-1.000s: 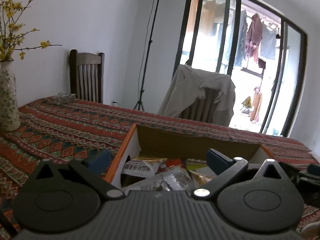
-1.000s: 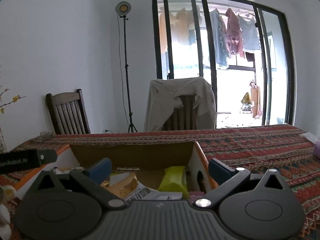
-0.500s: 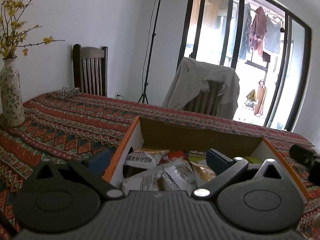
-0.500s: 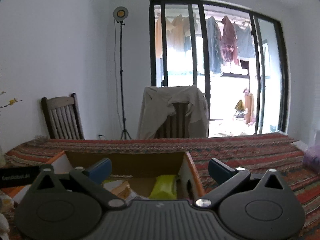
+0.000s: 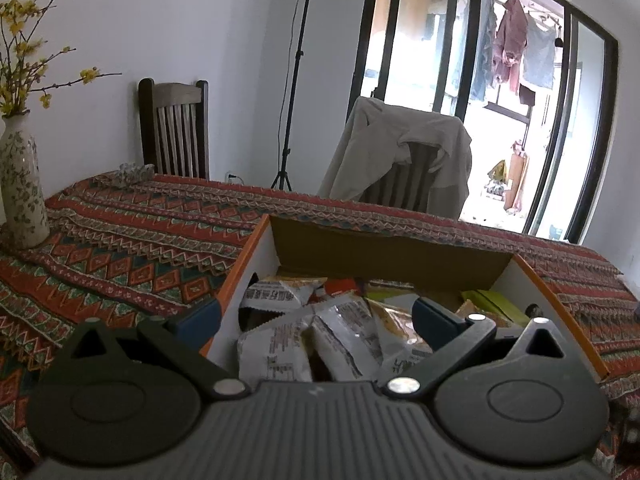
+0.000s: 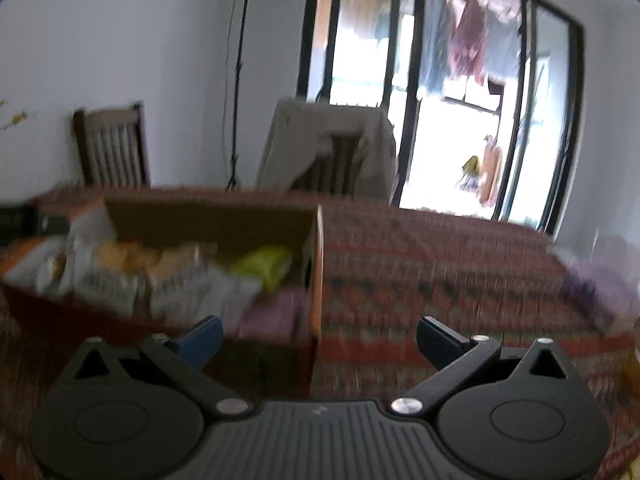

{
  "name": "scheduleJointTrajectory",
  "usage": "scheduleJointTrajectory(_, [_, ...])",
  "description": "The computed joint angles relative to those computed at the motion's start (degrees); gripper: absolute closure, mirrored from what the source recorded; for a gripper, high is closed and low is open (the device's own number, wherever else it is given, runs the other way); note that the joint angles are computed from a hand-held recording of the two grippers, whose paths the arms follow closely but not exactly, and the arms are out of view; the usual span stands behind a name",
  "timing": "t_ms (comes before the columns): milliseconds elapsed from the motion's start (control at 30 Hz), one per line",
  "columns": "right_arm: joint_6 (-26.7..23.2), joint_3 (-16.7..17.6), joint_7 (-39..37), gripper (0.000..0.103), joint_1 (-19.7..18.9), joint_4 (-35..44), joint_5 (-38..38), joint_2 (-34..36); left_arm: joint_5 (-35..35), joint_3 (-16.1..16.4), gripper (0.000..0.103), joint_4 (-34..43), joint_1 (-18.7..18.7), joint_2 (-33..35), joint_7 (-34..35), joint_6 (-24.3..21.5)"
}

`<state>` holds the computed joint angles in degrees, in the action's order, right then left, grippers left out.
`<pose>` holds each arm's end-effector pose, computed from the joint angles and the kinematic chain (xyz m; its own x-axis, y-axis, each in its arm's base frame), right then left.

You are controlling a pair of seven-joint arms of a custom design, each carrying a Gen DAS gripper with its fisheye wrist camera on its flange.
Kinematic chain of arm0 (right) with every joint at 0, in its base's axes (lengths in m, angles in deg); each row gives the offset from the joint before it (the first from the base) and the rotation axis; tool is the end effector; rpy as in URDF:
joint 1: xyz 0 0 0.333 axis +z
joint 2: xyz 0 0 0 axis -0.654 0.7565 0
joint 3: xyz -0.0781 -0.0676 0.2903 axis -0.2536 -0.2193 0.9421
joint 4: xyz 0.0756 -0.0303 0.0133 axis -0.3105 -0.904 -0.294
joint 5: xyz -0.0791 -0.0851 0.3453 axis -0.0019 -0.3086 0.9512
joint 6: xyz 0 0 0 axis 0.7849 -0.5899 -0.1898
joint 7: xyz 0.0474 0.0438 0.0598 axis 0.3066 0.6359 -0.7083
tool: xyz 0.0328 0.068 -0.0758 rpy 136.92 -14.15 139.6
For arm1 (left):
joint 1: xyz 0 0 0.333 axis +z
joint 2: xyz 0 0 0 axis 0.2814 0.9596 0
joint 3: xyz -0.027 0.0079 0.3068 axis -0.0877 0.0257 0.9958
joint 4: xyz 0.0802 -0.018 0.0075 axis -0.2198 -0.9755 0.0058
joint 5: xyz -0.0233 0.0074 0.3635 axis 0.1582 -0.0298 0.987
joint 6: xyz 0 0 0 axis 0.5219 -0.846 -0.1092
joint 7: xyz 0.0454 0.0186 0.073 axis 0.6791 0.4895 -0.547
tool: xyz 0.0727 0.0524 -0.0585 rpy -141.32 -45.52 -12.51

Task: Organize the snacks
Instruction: 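Move both open tools away from the box toward the remaining snacks, then grasp the white wrapper with the right tool while the left tool grasps the pink packet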

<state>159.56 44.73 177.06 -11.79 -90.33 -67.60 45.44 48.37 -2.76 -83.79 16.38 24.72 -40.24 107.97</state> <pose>0.6431 0.1696 0.4281 0.2035 -0.9766 0.0693 -0.4970 -0.1640 -0.8521 0.6375 -0.0617 0.4445 0.2471 -0.9604 0.1286 -0.4134 -0.2245 -0.8824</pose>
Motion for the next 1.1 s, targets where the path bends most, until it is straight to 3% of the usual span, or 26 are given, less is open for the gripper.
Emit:
scheduleJointTrajectory(100, [-5.2,9.0,-3.6,0.000,-8.3,-2.2,0.0,-1.9,-3.6,-0.1,0.000,-0.8,-0.3,-0.2,3.7,-0.6])
scheduleJointTrajectory(133, [-5.1,10.3,-1.7,0.000,-9.8,-2.2,-2.5,-2.0,-4.2,0.0,0.000,-1.0,-0.6,-0.2,4.5,-1.0])
scheduleJointTrajectory(300, [-7.7,24.4,-7.6,0.000,-22.7,-4.2,1.0,-2.7,-7.2,0.3,0.000,-1.8,-2.0,-1.1,7.9,-2.9])
scheduleJointTrajectory(467, [-10.9,25.9,-9.0,0.000,-23.7,-2.5,1.1,-1.1,-14.7,0.3,0.000,-5.9,-2.4,-3.9,16.2,-0.9])
scheduleJointTrajectory(633, [-5.2,25.8,-9.8,0.000,-23.2,-4.7,1.9,-0.5,-14.7,0.2,0.000,-11.1,-2.9,-8.0,16.6,-2.4])
scheduleJointTrajectory(933, [-5.7,26.3,-9.3,0.000,-23.8,-3.9,1.3,0.0,-13.5,-2.8,0.000,-16.5,-2.5,-12.2,13.8,-4.7])
scheduleJointTrajectory(967, [-5.4,28.2,-10.0,0.001,-25.6,-4.1,1.4,0.0,-14.1,-3.1,0.000,-17.0,-2.5,-12.4,14.2,-5.2])
scheduleJointTrajectory(1100, [-3.9,31.5,-11.2,0.019,-28.6,-5.2,1.4,-0.4,-15.0,-4.1,0.000,-18.8,-2.6,-13.1,14.3,-6.1])
